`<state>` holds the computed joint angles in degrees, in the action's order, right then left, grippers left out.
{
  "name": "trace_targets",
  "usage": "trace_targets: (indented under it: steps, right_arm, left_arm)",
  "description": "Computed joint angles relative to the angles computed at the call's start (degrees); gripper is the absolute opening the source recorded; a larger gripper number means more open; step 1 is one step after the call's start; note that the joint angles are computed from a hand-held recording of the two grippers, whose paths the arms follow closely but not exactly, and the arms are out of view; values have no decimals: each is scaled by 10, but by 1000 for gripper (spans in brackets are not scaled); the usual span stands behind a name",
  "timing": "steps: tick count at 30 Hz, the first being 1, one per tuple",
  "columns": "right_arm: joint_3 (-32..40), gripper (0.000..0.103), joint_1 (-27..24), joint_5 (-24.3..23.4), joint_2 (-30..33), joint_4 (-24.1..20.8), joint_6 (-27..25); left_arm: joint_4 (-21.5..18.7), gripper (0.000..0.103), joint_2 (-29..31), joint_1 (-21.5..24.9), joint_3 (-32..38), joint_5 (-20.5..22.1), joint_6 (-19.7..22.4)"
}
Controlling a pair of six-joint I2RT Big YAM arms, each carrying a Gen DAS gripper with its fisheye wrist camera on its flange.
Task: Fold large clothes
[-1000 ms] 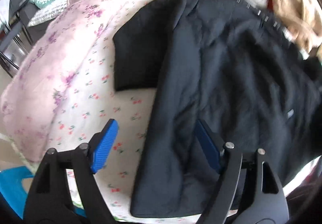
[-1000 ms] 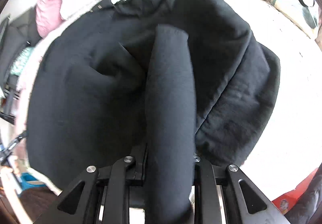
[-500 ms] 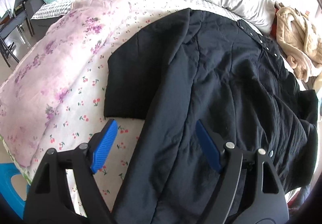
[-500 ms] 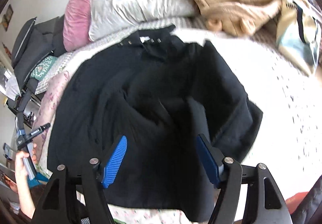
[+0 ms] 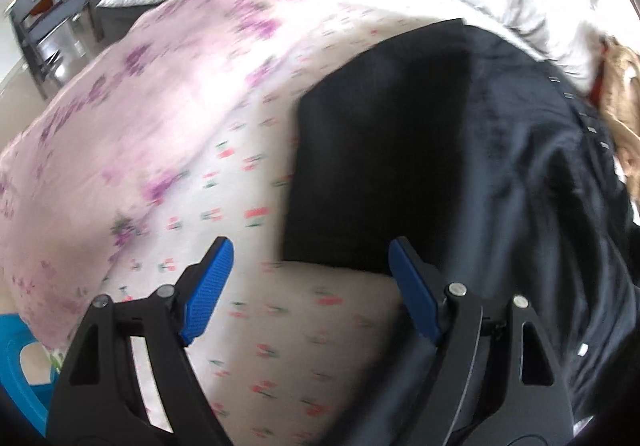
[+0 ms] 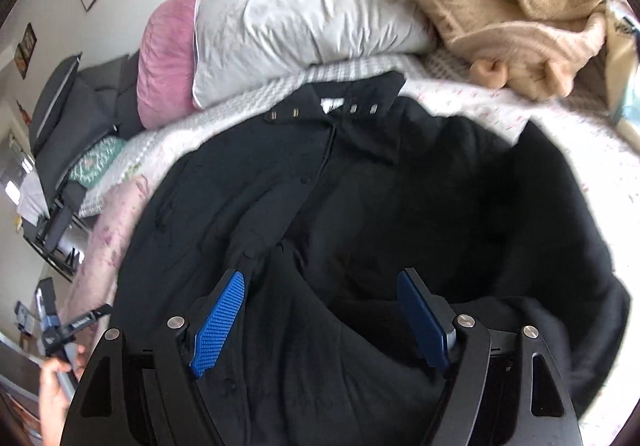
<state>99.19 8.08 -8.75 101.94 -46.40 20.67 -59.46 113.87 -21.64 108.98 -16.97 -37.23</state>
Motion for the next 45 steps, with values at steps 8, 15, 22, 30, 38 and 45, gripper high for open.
trace_targets:
  steps: [8, 15, 22, 30, 38, 45]
  right_arm:
    - [49, 80, 24, 2, 64, -40, -40]
    - [48, 80, 24, -14, 75, -25, 0]
    - [42, 80, 25, -7, 70, -22, -11]
    - [45, 80, 31, 7, 74, 3, -10]
    - [70, 80, 39, 20, 98, 13, -22]
    - [83, 80, 41, 20, 111, 7, -36]
  left_arm:
    - [122, 80, -45, 52, -119, 112, -156]
    - [129, 57, 10, 40, -42, 173, -131]
    - [111, 10, 0, 28, 6, 120, -84]
    - [130, 10, -45, 77, 96, 16, -45]
    - [-10, 19, 71, 112, 269, -42, 9]
    - [130, 71, -11, 116, 87, -32, 22]
